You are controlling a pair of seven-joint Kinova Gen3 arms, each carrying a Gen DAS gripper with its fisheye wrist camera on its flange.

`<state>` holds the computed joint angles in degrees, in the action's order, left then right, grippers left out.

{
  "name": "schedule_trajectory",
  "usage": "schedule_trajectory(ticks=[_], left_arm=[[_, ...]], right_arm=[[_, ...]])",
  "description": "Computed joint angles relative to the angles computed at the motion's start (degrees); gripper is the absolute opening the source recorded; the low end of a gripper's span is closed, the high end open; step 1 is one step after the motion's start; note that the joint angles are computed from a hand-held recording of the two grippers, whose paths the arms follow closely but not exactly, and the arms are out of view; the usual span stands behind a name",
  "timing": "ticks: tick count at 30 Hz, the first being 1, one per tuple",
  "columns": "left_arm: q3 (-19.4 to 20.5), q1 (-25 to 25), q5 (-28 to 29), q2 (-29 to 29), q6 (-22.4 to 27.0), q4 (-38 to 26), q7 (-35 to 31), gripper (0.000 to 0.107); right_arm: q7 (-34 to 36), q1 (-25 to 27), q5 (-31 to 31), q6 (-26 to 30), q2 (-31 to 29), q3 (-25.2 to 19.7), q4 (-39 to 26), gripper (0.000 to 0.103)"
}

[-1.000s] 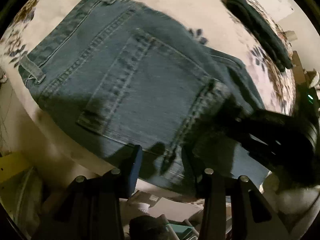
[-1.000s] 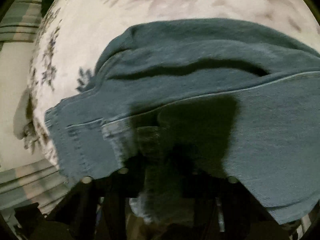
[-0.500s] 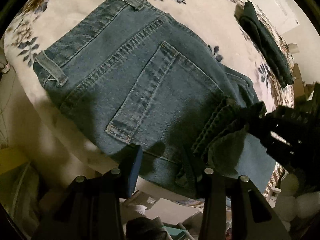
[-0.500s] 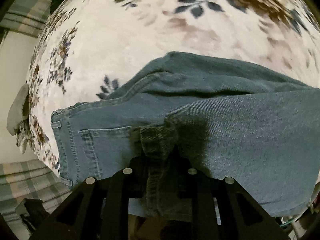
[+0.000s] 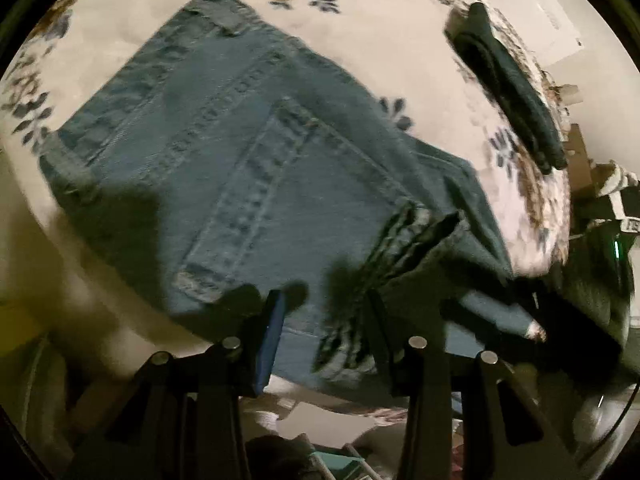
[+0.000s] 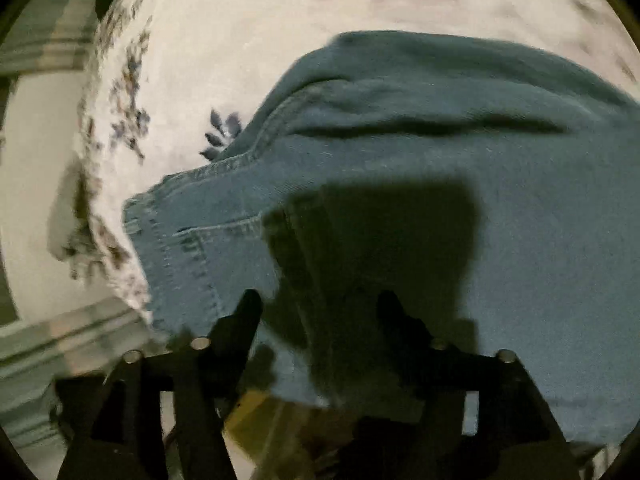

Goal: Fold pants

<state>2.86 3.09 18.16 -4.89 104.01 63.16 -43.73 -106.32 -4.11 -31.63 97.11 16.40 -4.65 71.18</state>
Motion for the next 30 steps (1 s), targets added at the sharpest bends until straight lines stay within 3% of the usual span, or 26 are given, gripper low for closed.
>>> schedule_trajectory(ticks=[4, 8, 11, 13, 15, 19, 22, 24, 25, 26, 30], left_arm=[[0.67, 0.81, 2.19, 2.18, -1.88, -1.03, -0.54, 0.038], [3.37, 3.86, 0.04, 6.49, -1.71, -3.26, -2.77, 0.038], [5.78, 6.91, -4.25, 9.45, 1.44, -2.20, -5.08, 0.037], [4.96, 8.28, -5.10, 8.82, 1.03, -2.01, -6.56, 0.037], [4.75, 8.45, -4.69, 9.27, 2.82, -3.03, -6.70, 0.038], [3.11, 6.16, -1.27, 7.37, 3.77, -2.10, -4.47, 0.038], [-0.31, 2.60, 1.01, 1.18, -0.08, 1.86, -4.10, 0.039], [-2.84, -0.29, 0.99, -2.79, -2.18, 4.37, -4.75, 0.064], [-3.86, -1.73, 0.24, -4.68, -2.87, 5.62, -4.27, 0.089], [-4.88, -3.29, -1.15, -6.84, -3.56, 7.19, -3.61, 0.098], [-8.37, -8.03, -3.89, -11.50, -6.09, 13.60, -2.14, 0.098]], right_arm=[[4.65, 6.71, -1.59, 2.24, -5.94, 3.29, 4.06, 0.067], [4.49, 13.09, 3.84, 4.81, -9.31, 3.98, 7.22, 0.067], [5.83, 10.95, 10.83, 6.04, -10.63, 9.71, 10.59, 0.067], [7.24, 11.84, 12.97, 5.45, -11.46, 11.34, 12.84, 0.062], [8.03, 14.56, 12.29, 5.83, -11.53, 10.52, 12.85, 0.062], [7.95, 14.13, 11.74, 7.61, -11.73, 9.83, 10.66, 0.063], [7.36, 13.73, 9.96, 8.28, -11.82, 9.47, 9.76, 0.064], [7.37, 13.55, 8.96, 7.73, -12.40, 9.37, 10.01, 0.066], [6.90, 13.29, 8.30, 7.25, -12.77, 9.22, 10.26, 0.067], [6.97, 13.22, 7.54, 7.13, -12.88, 9.23, 10.40, 0.067], [5.87, 10.84, 7.89, 6.30, -12.50, 7.75, 10.21, 0.067]])
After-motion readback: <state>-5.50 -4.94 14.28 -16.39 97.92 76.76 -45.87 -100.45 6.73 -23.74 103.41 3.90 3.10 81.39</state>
